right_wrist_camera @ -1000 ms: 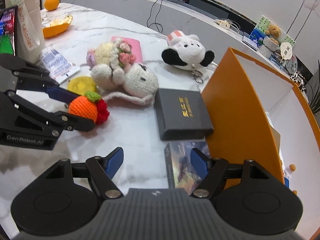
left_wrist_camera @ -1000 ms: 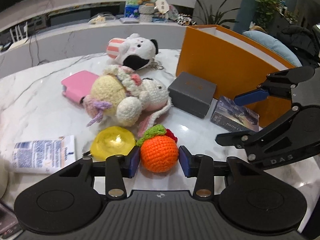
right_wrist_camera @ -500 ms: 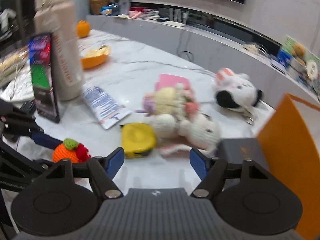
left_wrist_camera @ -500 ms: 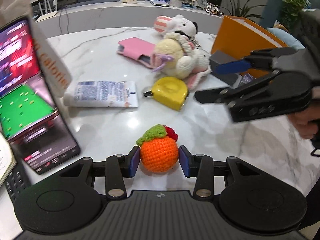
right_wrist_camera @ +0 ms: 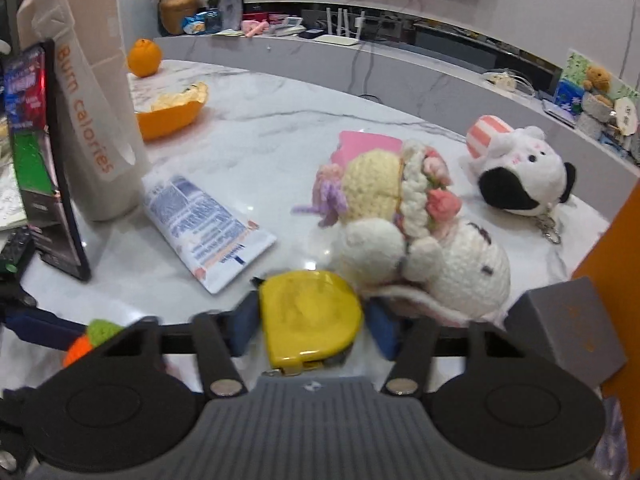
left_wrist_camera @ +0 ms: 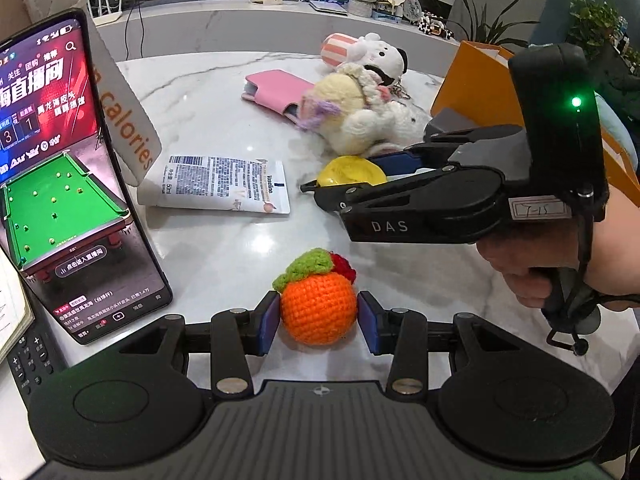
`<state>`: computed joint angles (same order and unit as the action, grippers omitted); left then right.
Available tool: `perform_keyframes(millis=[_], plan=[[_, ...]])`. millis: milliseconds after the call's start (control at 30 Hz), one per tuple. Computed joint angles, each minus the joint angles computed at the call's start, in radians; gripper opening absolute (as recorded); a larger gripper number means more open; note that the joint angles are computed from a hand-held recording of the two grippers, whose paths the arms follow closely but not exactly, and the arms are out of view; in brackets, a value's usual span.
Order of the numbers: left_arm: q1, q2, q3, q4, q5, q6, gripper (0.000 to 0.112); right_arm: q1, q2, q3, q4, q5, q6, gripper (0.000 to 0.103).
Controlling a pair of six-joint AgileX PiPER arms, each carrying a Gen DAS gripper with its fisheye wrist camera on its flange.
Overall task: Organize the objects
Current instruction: 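Grasp the yellow tape measure with the right tool, then carry the crocheted orange and tape measure in both tools over the orange box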
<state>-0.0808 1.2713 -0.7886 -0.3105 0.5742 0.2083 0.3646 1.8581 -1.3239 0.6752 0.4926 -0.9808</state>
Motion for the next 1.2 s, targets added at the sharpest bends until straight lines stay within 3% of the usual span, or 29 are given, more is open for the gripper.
perform_keyframes(millis=[267,633,867,1200], plan=[[0.018,0.023,-0.015,-0.019,0.013,0.005,0.049,0.005,-0.023,-0.002,-0.077,0.051,0.051,0.054],[-0.011,0.023,-0.041,0.061,0.021,-0.078,0.048,-0.017,-0.075,-0.032,-0.222,0.148,0.186,0.054],[-0.042,0.009,-0.095,0.072,0.044,-0.113,0.048,-0.087,-0.147,-0.088,-0.221,0.275,0.154,0.054],[-0.186,0.072,-0.227,0.176,0.038,-0.274,0.048,-0.275,-0.2,-0.233,-0.091,0.454,0.047,0.054]])
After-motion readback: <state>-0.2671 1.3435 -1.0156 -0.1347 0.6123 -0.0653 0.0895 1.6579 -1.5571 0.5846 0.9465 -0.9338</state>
